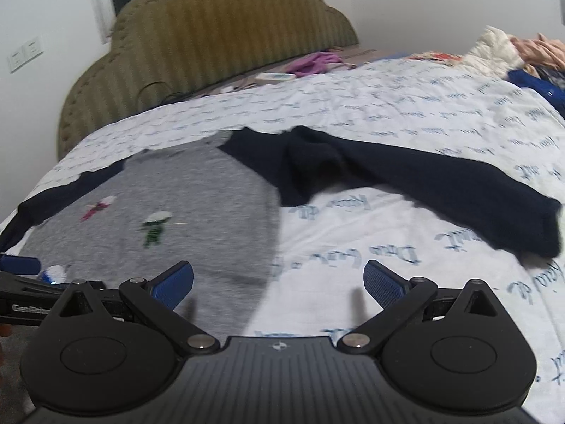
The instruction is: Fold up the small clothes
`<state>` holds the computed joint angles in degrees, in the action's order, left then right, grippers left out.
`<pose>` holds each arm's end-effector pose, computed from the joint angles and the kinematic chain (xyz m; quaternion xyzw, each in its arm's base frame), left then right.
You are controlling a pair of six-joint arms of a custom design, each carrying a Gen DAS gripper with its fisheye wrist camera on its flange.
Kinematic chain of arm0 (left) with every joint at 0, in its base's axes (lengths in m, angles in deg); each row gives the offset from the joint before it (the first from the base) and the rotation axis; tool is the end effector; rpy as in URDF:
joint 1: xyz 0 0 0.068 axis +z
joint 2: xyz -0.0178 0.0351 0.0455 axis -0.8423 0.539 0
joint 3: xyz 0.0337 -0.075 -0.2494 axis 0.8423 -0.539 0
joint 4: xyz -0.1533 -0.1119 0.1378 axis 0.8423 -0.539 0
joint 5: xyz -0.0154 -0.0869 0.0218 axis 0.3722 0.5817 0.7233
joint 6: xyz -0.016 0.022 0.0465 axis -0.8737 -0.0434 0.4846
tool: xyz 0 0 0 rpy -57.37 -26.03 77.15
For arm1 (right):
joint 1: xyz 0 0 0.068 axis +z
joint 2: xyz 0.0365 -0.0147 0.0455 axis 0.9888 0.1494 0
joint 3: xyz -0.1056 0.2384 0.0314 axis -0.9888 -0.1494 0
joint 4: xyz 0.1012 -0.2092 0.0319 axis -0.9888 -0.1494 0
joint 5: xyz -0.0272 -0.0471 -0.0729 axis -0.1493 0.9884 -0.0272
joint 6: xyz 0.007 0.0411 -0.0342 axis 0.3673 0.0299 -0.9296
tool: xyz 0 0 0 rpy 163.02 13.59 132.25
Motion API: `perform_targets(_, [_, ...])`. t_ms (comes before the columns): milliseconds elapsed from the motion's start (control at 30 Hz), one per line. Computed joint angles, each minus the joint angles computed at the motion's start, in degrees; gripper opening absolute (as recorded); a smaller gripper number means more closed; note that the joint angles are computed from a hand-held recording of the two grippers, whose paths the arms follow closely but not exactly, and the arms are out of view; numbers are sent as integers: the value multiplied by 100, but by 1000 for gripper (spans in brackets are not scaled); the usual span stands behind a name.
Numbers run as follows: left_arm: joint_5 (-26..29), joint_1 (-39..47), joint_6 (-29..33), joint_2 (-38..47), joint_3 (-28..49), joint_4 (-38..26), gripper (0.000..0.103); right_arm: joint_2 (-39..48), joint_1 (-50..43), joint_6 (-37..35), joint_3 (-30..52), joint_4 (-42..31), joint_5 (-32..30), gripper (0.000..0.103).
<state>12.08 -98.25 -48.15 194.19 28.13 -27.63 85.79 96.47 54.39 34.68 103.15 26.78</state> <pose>0.3044 -0.2375 0.1658 0.0672 0.9204 0.0931 0.3737 0.2762 0.0709 0.1489 0.0510 0.8905 0.0931 0.4425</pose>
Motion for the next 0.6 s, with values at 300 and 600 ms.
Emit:
perform_targets(300, [73, 6, 70, 255, 400, -421, 103, 11, -2054, 671, -520, 442, -995, 103])
perform_targets(600, [72, 9, 107, 495, 723, -712, 103, 1173, -3469, 359, 1851, -830, -2908, 103])
